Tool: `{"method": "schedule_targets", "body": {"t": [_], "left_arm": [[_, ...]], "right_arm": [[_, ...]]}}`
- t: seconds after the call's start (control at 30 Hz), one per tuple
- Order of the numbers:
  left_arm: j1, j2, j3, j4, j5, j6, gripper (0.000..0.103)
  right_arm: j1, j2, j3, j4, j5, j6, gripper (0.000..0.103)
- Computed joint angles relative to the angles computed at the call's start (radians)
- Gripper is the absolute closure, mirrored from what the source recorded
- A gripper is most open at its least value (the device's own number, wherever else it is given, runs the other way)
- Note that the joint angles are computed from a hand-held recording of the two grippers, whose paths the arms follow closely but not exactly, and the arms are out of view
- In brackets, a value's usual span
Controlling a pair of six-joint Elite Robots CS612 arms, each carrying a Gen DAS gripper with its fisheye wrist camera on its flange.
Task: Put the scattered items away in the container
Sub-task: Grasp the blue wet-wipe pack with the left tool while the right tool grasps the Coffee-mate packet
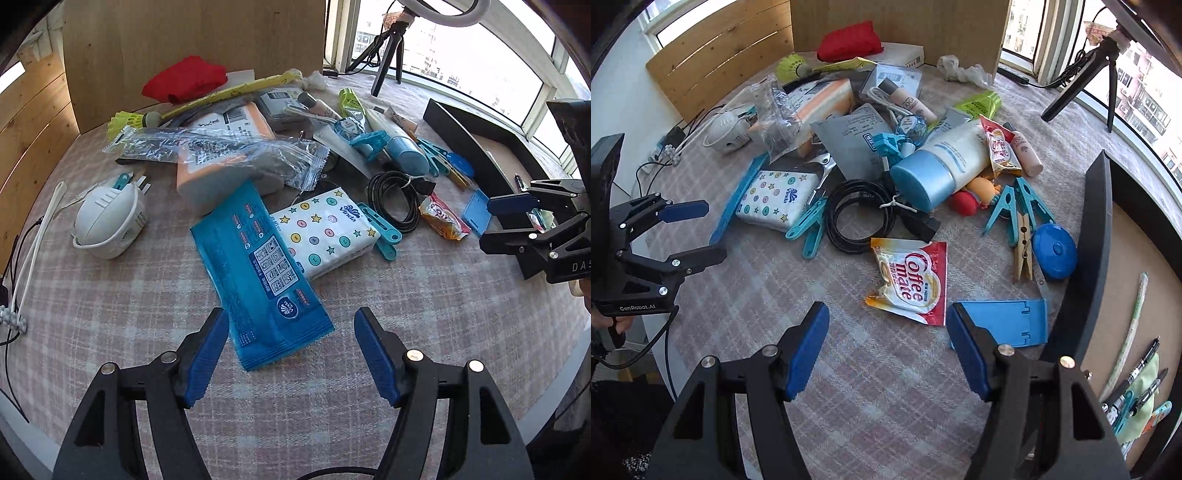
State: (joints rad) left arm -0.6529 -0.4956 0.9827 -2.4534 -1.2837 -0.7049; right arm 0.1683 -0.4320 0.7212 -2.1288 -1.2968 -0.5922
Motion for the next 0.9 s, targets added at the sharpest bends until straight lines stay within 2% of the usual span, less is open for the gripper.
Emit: {"method": "schedule_targets", "body": {"t": [0.23, 0.37, 0.4, 0.43, 0.5, 0.57, 0.67, 0.83, 0.87, 0.9], "left_arm": [[0.001, 0.017, -0.024, 0.035, 0.026, -0.030, 0.035], [0.008, 0.024, -0.032, 0.065, 0.015, -0.060, 0.039], [0.009, 0.025, -0.032, 0.069, 0.011, -0.064, 0.041], [0.010, 0.026, -0.034, 0.075, 0.009, -0.067, 0.048], [0.010, 0.025, -0.031, 0.075, 0.016, -0.067, 0.048], [0.012, 0.021, -0.024, 0.064, 0.011, -0.057, 0.052], [0.013, 0.014, -0.012, 0.040, 0.004, -0.036, 0.062], [0.015, 0.003, 0.008, 0.022, 0.006, -0.056, 0.067], [0.015, -0.001, 0.015, 0.019, 0.008, -0.061, 0.080], [0.016, -0.005, 0.022, 0.016, 0.008, -0.066, 0.082]], "right_arm": [[0.026, 0.040, -0.044, -0.012, -0.076, -0.023, 0.038], [0.035, 0.057, -0.061, -0.026, -0.119, -0.028, 0.040], [0.033, 0.061, -0.066, -0.022, -0.106, -0.019, 0.043], [0.032, 0.064, -0.071, -0.021, -0.099, -0.007, 0.044], [0.031, 0.068, -0.080, -0.031, -0.103, 0.016, 0.060], [0.028, 0.078, -0.103, -0.013, -0.091, 0.044, 0.068], [0.022, 0.090, -0.132, 0.018, -0.062, 0.078, 0.071], [0.016, 0.086, -0.129, 0.013, -0.040, 0.093, 0.080], [0.014, 0.085, -0.128, 0.012, -0.033, 0.099, 0.082], [0.011, 0.082, -0.125, 0.009, -0.023, 0.106, 0.084]]}}
